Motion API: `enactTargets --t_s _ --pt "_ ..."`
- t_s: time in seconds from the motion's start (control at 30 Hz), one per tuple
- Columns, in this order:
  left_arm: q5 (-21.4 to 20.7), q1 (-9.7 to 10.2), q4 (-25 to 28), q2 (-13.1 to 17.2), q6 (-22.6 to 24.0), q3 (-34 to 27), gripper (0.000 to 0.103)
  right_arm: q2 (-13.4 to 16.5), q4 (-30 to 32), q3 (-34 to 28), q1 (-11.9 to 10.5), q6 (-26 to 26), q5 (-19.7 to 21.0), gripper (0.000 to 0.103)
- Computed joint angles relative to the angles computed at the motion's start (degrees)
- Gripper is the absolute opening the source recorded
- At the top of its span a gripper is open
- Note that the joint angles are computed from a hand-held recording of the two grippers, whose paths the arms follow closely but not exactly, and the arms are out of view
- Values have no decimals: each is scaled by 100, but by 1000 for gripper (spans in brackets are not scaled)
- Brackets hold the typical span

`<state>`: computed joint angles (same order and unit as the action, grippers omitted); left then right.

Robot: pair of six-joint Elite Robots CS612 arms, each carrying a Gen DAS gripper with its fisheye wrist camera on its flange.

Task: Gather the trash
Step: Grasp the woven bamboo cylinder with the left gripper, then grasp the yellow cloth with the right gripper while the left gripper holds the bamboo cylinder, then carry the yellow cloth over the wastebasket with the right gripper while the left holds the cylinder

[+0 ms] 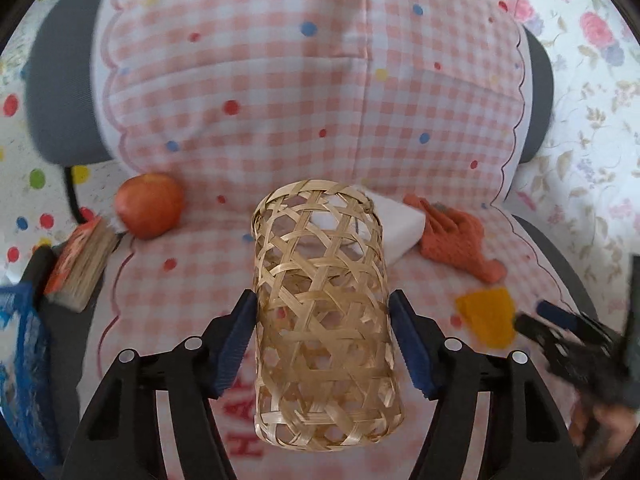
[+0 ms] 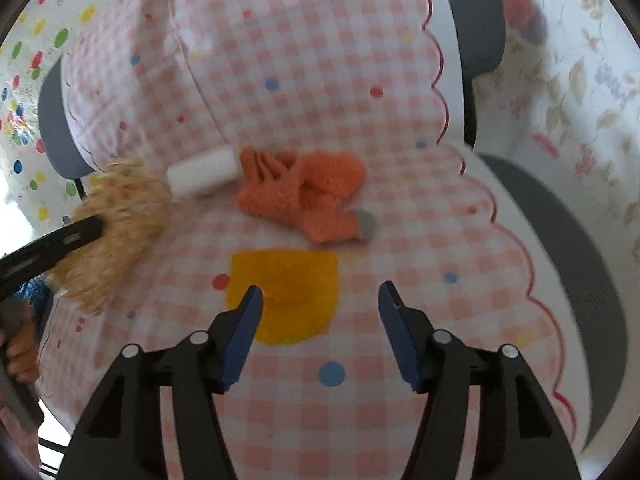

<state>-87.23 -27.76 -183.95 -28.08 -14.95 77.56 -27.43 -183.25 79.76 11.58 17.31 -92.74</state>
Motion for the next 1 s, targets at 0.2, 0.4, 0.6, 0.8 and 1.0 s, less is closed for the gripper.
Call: enactTargets --t_s 0.2,0.4,0.6,0.8,1.0 --pt "123 42 -487 -220 -41 517 67 186 442 -420 -18 -13 200 62" --pt "62 87 -637 -319 -158 744 67 283 566 -611 70 -241 138 41" --pt "93 157 -730 -378 -572 902 67 165 -323 -266 183 -494 217 6" --pt "256 140 -1236 -503 -644 1233 67 -184 -995 155 356 -669 -130 5" --pt "352 62 -1766 -678 -621 1735 67 -400 -1442 581 581 -929 -424 5"
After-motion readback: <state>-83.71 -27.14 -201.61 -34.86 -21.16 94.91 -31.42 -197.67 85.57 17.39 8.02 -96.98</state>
